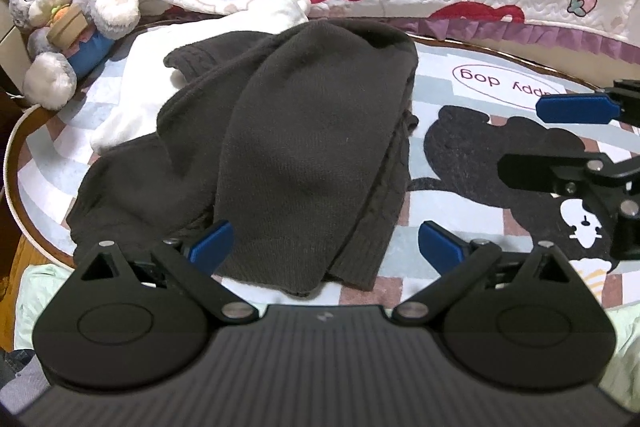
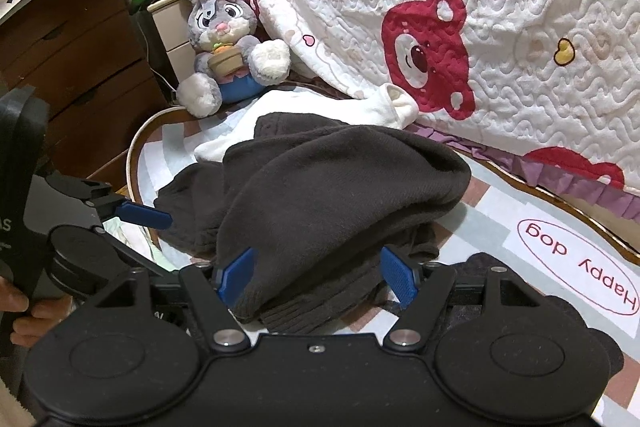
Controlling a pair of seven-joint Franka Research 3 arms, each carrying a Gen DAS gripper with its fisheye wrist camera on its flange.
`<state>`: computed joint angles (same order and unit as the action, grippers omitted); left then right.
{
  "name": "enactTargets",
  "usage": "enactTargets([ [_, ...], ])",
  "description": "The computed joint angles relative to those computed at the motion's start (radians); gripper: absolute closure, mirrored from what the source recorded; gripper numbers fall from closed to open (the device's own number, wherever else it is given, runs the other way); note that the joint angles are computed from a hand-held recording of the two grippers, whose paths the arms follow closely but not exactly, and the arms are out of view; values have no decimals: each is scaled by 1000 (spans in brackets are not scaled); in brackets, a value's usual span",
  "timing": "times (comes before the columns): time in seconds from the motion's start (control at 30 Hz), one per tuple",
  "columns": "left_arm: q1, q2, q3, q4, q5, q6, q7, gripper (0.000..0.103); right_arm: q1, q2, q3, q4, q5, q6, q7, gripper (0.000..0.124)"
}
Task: Fold clothes
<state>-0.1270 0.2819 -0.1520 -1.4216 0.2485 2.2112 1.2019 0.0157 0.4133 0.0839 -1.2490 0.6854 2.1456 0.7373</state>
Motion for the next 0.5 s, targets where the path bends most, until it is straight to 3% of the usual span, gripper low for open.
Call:
enactTargets([
  [0.5, 0, -11, -1, -16, 5, 17, 8, 3, 6, -8, -6, -15, -20, 10, 10, 49],
])
